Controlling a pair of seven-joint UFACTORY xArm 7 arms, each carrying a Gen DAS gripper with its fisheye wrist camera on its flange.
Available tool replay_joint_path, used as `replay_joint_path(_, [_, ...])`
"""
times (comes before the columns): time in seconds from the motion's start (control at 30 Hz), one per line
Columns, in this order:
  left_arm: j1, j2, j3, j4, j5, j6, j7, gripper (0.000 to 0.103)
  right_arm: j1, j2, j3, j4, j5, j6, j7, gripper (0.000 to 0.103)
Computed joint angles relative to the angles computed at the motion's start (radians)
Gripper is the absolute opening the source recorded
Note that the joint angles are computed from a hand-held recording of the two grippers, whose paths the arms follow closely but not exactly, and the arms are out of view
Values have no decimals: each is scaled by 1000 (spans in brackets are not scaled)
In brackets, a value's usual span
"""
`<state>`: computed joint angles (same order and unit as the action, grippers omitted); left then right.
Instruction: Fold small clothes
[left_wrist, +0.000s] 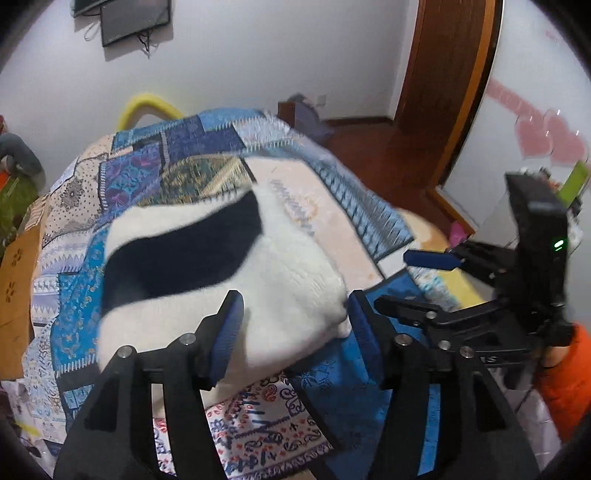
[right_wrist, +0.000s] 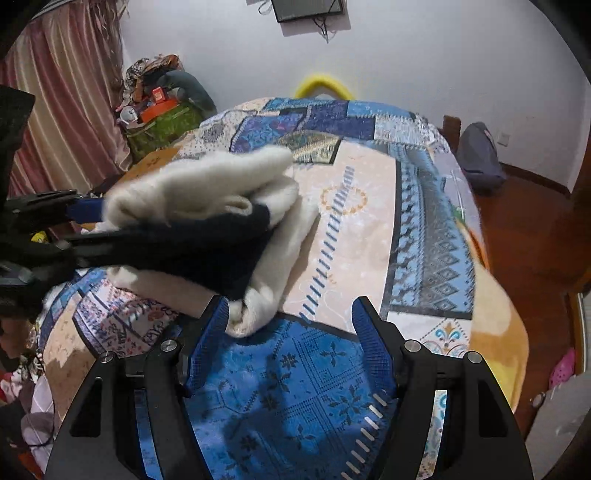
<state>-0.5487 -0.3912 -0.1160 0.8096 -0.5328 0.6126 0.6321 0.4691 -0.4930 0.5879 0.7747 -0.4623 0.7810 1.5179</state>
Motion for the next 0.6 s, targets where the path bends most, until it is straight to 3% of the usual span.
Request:
replay_joint_path(0.2, [39,-25,67,42,-41,7,42,67,-40,13,6,82,-67,5,-30,66])
replay_joint_path(0.4, [138,97,78,113,34,-8,31,68,-98,136,20,215,-189,-58,-63,66])
replay_joint_path(0.53, [177,187,67,139,40,-4,63,68,-90,282,2,300,-276,-90,-61,66])
replay_joint_path(0.6, [189,214,55,133,44,3,85,68,-70,337,-28,314,-268,-105,-73,66])
